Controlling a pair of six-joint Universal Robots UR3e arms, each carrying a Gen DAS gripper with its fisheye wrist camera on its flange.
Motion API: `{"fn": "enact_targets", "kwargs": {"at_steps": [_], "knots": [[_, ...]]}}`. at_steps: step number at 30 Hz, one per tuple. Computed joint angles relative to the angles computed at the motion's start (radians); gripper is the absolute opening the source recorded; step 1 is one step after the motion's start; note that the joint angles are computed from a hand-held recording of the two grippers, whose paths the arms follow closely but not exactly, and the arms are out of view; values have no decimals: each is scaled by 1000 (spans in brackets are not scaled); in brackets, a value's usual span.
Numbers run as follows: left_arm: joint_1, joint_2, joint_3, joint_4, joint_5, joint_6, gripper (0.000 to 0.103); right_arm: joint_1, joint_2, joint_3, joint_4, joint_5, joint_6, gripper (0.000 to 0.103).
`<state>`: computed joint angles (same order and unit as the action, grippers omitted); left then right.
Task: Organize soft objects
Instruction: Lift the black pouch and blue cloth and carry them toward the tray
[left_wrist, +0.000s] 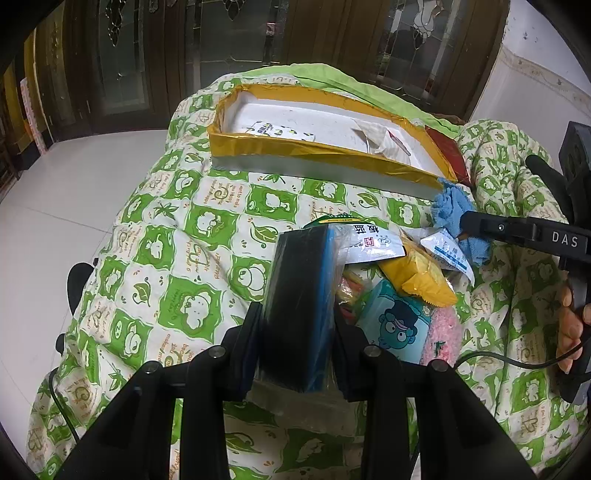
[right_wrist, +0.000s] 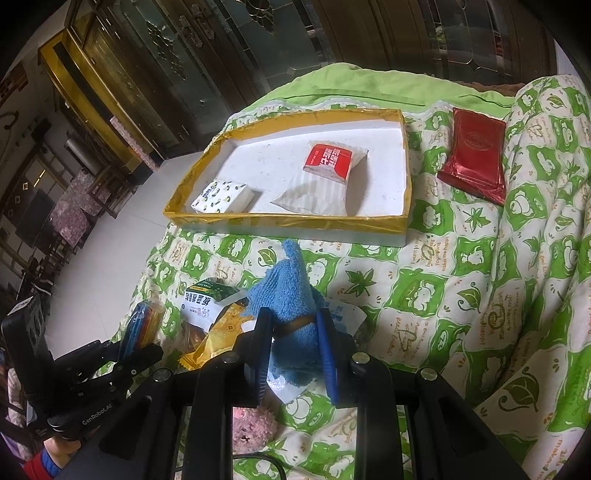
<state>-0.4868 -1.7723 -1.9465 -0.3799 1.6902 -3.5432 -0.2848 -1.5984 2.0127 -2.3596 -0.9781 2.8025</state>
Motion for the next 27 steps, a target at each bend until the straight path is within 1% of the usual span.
{"fn": "enact_targets", "kwargs": {"at_steps": [6, 15, 27], "knots": [[-5, -7, 3, -6, 12, -2, 33, 0, -1, 0, 2, 0, 0, 26], [-25, -14, 16, -22, 56, -4, 33, -12, -26, 17, 2, 7, -13, 26], [-17, -8, 11, -21, 55, -6, 33, -32, -65, 38, 5, 17, -19, 26]]}}
